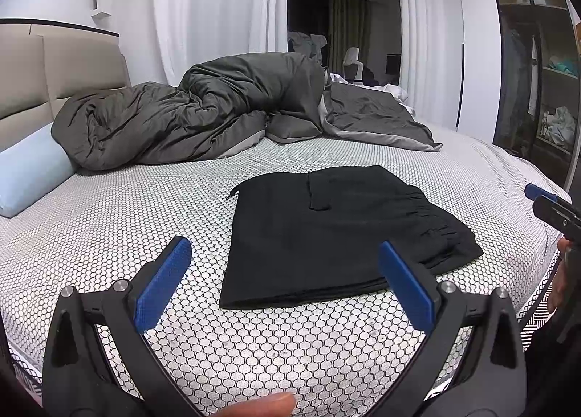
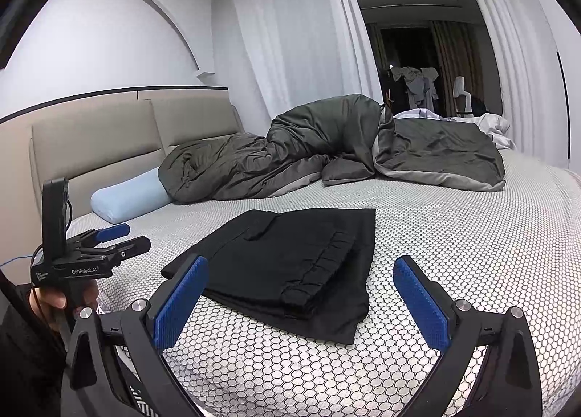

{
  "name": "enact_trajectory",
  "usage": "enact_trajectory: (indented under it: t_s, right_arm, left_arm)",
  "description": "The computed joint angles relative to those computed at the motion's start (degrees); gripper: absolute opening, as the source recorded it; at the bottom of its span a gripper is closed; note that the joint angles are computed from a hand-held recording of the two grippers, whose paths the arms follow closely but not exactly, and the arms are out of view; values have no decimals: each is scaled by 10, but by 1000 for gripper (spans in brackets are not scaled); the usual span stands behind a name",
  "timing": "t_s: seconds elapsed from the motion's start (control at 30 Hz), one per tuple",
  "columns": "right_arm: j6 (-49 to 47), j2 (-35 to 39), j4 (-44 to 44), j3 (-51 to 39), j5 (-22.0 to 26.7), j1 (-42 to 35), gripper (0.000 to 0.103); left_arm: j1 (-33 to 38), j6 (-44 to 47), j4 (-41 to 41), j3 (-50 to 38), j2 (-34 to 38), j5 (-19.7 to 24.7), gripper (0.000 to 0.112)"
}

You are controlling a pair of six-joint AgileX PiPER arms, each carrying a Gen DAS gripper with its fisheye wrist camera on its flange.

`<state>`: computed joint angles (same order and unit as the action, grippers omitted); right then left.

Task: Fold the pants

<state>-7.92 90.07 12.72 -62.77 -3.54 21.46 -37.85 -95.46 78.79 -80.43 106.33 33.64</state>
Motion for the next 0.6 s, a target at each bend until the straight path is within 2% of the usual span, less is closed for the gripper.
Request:
enact_trajectory:
  t_s: [0.33,0.6]
  right_arm:
    - [85,5,-87,-4,1,-3,103]
    - [28,10,-31,-7,2,1,103]
  left_arm:
    - [0,-4,3,1,0,0,102]
    - [1,-2,3,2,-1,-1,102]
